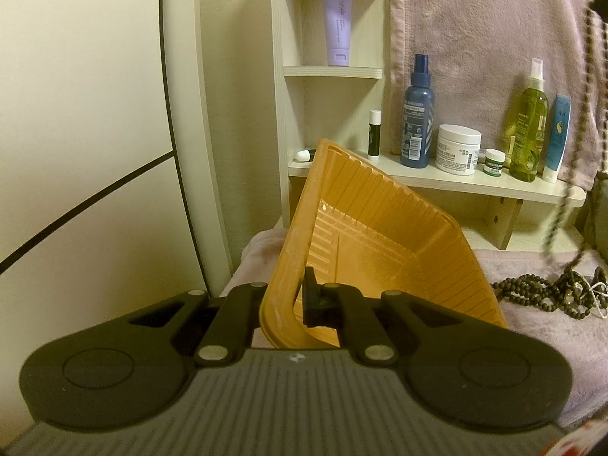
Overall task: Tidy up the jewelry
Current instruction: 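Lift the bead strand and lower it into the orange tray with the right gripper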
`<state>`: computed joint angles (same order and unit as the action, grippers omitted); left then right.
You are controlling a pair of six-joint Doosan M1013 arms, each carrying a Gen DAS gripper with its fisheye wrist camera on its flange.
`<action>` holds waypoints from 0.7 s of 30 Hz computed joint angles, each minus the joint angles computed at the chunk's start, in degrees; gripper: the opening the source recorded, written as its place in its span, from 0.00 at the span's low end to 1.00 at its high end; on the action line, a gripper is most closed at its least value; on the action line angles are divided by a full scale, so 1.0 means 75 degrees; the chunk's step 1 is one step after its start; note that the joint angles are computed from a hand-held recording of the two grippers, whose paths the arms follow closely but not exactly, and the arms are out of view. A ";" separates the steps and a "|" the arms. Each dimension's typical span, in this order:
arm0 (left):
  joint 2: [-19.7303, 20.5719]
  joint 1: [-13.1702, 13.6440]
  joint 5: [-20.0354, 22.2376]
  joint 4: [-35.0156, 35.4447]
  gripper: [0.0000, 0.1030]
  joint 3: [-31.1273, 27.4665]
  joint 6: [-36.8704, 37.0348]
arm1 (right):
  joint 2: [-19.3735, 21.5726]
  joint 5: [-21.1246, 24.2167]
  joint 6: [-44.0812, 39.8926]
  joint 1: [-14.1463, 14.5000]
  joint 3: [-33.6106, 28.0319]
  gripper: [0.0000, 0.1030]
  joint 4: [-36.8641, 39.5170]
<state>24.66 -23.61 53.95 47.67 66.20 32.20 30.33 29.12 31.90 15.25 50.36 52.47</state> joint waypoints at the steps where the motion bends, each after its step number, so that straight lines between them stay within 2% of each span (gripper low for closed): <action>1: -0.0002 0.0004 -0.0008 -0.0006 0.05 0.0004 -0.0005 | 0.0036 0.0137 0.0004 0.0030 -0.0061 0.06 0.0091; 6: -0.0016 0.0009 -0.0030 -0.0004 0.06 0.0034 -0.0055 | 0.0361 0.0892 0.0583 0.0202 -0.0505 0.06 0.0089; 11: -0.0034 0.0011 -0.0046 -0.0009 0.06 0.0060 -0.0097 | 0.0736 0.1802 0.1593 0.0329 -0.0881 0.06 -0.0609; 21: -0.0042 0.0024 -0.0072 -0.0021 0.06 0.0078 -0.0117 | 0.1180 0.2814 0.2683 0.0354 -0.1134 0.06 -0.1588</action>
